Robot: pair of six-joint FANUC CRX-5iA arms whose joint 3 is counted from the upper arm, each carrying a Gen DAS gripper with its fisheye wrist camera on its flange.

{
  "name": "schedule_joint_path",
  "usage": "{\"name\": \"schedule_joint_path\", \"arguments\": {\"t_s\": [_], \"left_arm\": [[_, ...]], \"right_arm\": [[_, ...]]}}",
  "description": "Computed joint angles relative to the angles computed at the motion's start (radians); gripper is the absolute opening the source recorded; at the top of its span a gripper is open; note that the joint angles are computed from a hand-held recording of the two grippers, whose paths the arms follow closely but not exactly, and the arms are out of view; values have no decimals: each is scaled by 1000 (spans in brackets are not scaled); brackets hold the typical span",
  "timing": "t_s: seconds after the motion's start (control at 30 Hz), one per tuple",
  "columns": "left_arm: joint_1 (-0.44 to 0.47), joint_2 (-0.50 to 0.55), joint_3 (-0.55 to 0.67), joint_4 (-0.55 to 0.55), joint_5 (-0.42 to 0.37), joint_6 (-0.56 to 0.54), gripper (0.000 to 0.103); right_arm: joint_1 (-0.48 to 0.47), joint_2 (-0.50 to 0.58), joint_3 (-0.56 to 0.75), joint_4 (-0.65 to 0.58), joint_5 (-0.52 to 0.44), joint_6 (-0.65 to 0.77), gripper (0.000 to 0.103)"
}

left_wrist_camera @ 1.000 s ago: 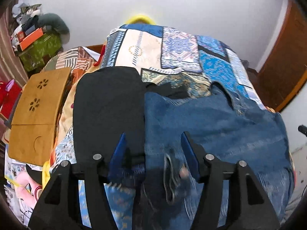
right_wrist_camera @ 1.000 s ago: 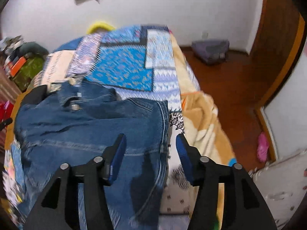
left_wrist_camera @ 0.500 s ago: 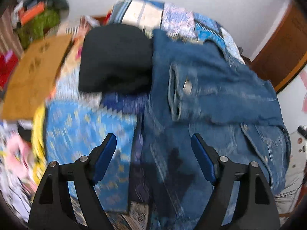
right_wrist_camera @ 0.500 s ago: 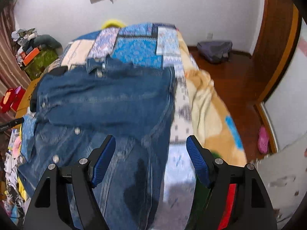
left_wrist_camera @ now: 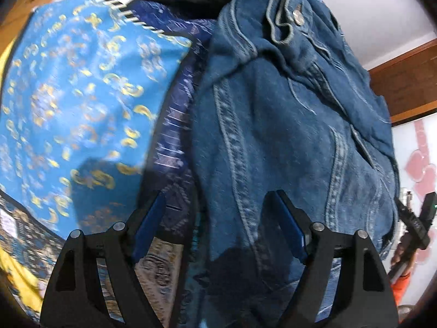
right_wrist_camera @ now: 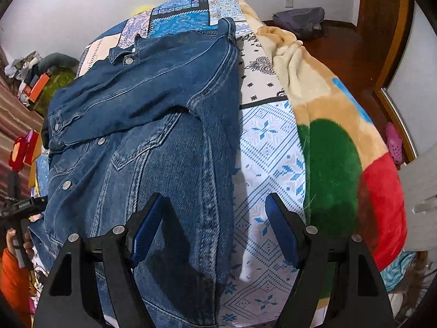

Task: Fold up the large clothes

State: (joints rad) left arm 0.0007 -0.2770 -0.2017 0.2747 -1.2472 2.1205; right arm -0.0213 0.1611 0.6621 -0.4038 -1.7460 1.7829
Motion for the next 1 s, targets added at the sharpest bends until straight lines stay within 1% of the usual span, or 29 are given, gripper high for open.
{"name": "schedule_joint_path", "arguments": {"t_s": [0.13,0.2,0.23,0.27,0.3,0.33,0.37,0.4,0.43,0.47,0.5,0.6,0.73,0.83,0.9,0.93,0.97,1.0], "left_arm": [[-14,-11,-18,22,41,5,79],[-19,-18,-24,35,57,-12,78],[-26,-11,-13,35,61,-14,76],[-35,-8,-7,35,66,-18,68],[-40,-6,-5,42,71,-31,58],[-43,-5,-5,56,78,-49,51],[-48,-3,-7,75,89,-66,37],[-55,1,-2,80,96,-75,23],[-67,14,21,60,94,-67,18],[-86,27,51,32,90,-55,12],[-98,45,71,24,96,-48,10],[-103,48,97,51,137,-59,6],[-94,62,180,62,187,-95,6],[-69,77,249,67,213,-125,6],[-65,103,313,32,216,-124,6],[-67,118,349,-6,212,-112,6],[-71,133,383,-55,206,-88,6],[-71,153,414,-98,200,-60,6]], "right_arm": [[20,-30,-51,26,45,3,73],[17,-36,-58,12,52,-4,66],[19,-42,-62,11,59,-4,58],[21,-47,-67,11,67,2,56],[23,-50,-69,15,72,8,50],[31,-58,-75,24,82,18,42],[38,-69,-85,34,97,30,31],[40,-78,-92,35,108,45,25],[43,-85,-96,39,117,55,15],[46,-89,-95,40,120,62,10],[44,-87,-91,34,119,66,10],[33,-72,-53,-6,97,57,9],[-2,-31,48,-101,49,39,7],[-14,-2,127,-155,45,41,7],[-26,40,205,-203,36,19,7],[-29,51,226,-221,33,6,7],[-32,70,254,-235,41,-12,7],[-23,77,257,-224,72,-25,7]]}}
